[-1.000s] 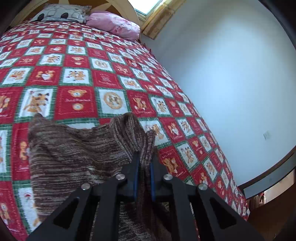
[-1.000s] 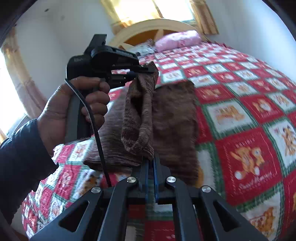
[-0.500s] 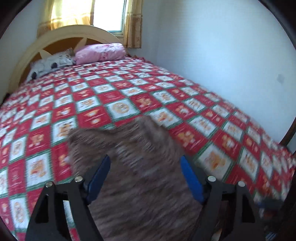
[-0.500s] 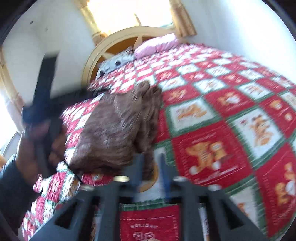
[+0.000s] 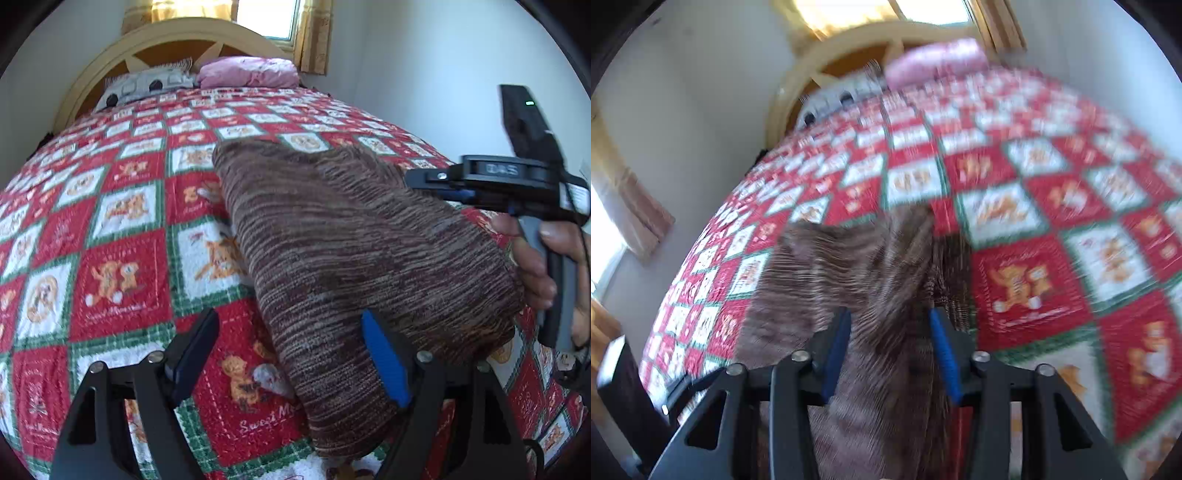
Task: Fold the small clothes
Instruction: 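Release the sweater and press the folded bundle flat with both tools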
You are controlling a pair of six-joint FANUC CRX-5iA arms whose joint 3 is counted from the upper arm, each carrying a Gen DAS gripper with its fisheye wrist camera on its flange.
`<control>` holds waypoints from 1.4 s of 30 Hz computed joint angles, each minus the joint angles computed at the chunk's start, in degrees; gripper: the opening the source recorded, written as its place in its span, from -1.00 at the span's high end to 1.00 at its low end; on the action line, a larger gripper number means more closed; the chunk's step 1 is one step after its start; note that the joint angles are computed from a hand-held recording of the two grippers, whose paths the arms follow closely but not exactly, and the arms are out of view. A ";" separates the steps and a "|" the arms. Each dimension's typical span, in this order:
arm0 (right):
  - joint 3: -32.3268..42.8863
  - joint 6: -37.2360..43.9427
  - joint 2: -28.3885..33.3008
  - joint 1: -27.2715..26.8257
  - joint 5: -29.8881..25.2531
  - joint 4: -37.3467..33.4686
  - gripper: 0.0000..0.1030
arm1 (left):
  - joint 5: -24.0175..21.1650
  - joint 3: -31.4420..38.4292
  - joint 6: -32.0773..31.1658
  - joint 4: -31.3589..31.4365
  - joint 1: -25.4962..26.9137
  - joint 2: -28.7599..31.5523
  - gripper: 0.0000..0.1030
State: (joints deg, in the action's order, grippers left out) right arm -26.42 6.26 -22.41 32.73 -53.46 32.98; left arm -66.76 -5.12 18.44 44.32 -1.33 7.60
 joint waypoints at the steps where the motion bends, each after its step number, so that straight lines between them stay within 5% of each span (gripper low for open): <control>1: -0.12 0.30 0.20 -1.17 1.12 -1.64 0.90 | -0.07 0.23 0.38 -0.04 -0.08 0.13 -0.61; 6: -3.77 -9.67 -2.10 3.64 -5.04 6.61 0.91 | -0.43 -0.62 -1.21 -1.52 -0.36 -0.26 -0.82; 11: -3.70 -7.66 -1.37 2.64 -5.73 4.53 0.91 | -1.02 -1.22 -3.33 -1.41 -0.24 -0.73 -0.86; 15: -3.87 -10.08 -3.24 6.36 -8.96 10.24 0.41 | -2.48 -0.25 -1.60 -1.17 0.46 0.35 -0.89; 18: -6.28 -11.54 -7.06 13.22 -8.83 16.54 0.40 | -3.31 0.01 -1.17 -0.62 0.76 0.84 -0.89; 20: -6.33 -7.89 -8.00 17.39 -8.31 15.59 0.41 | -3.78 0.22 -0.89 -0.49 0.82 1.12 -0.89; 23: -4.15 -3.35 -5.46 23.87 -17.12 9.80 0.41 | -4.80 0.75 -0.25 -1.66 0.84 1.26 -0.98; 29: -5.75 -7.25 -6.72 32.03 -26.96 5.73 0.43 | -4.05 -1.26 -2.08 -3.06 1.42 -0.94 -1.00; 34: -1.27 -0.45 -4.73 27.79 -26.47 6.72 0.40 | -5.00 -1.18 -1.59 -2.68 2.06 -0.74 -1.00; 38: 0.96 8.60 -3.50 16.08 -11.56 8.99 0.40 | -4.62 -1.61 -1.90 -2.41 2.08 -0.98 -1.00; 42: 8.43 19.70 3.69 -0.14 -0.80 -4.88 0.40 | -4.91 -1.63 -1.76 -2.27 2.14 -0.99 -1.00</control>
